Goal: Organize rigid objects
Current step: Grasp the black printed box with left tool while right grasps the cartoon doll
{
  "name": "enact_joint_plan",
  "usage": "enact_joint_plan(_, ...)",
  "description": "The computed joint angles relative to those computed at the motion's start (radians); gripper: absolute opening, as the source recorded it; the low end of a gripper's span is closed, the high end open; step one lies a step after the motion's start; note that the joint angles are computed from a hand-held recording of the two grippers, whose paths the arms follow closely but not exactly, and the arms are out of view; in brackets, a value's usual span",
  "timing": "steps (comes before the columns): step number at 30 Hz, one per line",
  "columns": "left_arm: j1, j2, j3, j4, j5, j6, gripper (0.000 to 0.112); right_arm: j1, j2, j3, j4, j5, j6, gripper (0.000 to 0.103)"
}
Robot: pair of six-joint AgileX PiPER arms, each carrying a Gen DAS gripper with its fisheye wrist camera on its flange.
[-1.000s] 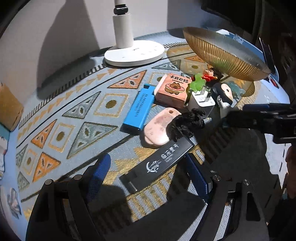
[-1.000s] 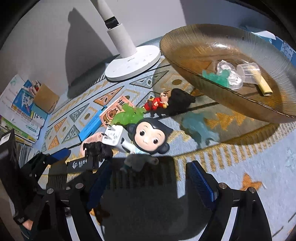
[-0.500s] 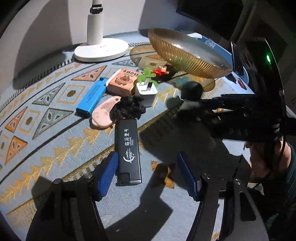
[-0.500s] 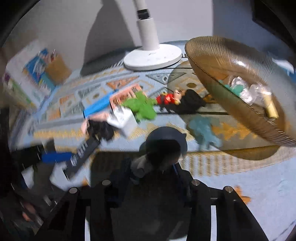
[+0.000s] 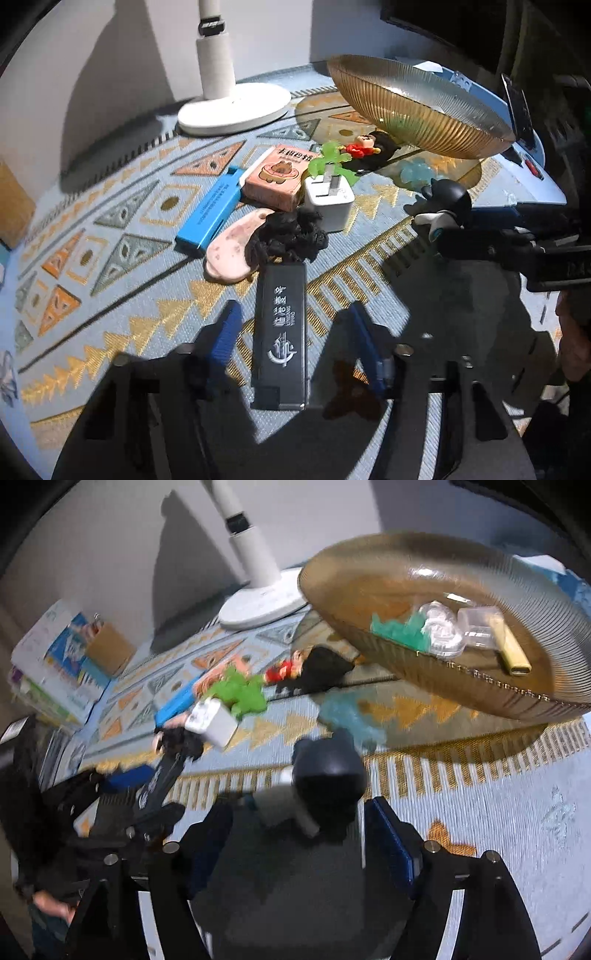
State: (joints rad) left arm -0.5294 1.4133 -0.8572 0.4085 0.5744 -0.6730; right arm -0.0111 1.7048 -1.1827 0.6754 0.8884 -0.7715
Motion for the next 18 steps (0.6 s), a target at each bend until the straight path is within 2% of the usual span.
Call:
enact_joint_plan(3,-0.034,0.009,-0.007,0.068,0.011,-0.073,0.023,0.067,-0.02,0.018,-0.071,-0.101,0.092,0.07)
enact_joint_plan(6,-0.058,0.003,0.005,0.112,0.018,-0.156,0.021,0.117,-0.044,0.055,-0.097,-0.188,0.104,0.07)
enact_joint_plan(9,-0.04,-0.05,0.048,0.008,-0.03,-0.115,0.021,0.148,-0.08,0.101,-0.113,-0.256,0.02,0.069)
enact_joint_plan(10,-0.035,-0.076,0.068,-0.038,-0.045,-0.094,0.021,0.14,-0.091,0.113,-0.08,-0.236,-0.047,0.069)
enact_joint_plan(12,-0.052,-0.115,0.098,-0.048,-0.046,-0.126,0.021,0.094,-0.092,0.115,0.02,-0.11,-0.245,0.069)
enact_joint_plan(14,-0.067,-0.141,0.119,-0.04,-0.032,-0.168,0.021,0.075,-0.099,0.122,0.014,-0.022,-0.362,0.069)
enact_joint_plan(18,-0.083,-0.151,0.134,-0.008,-0.019,-0.233,0.021,0.036,-0.108,0.118,-0.011,0.008,-0.387,0.072)
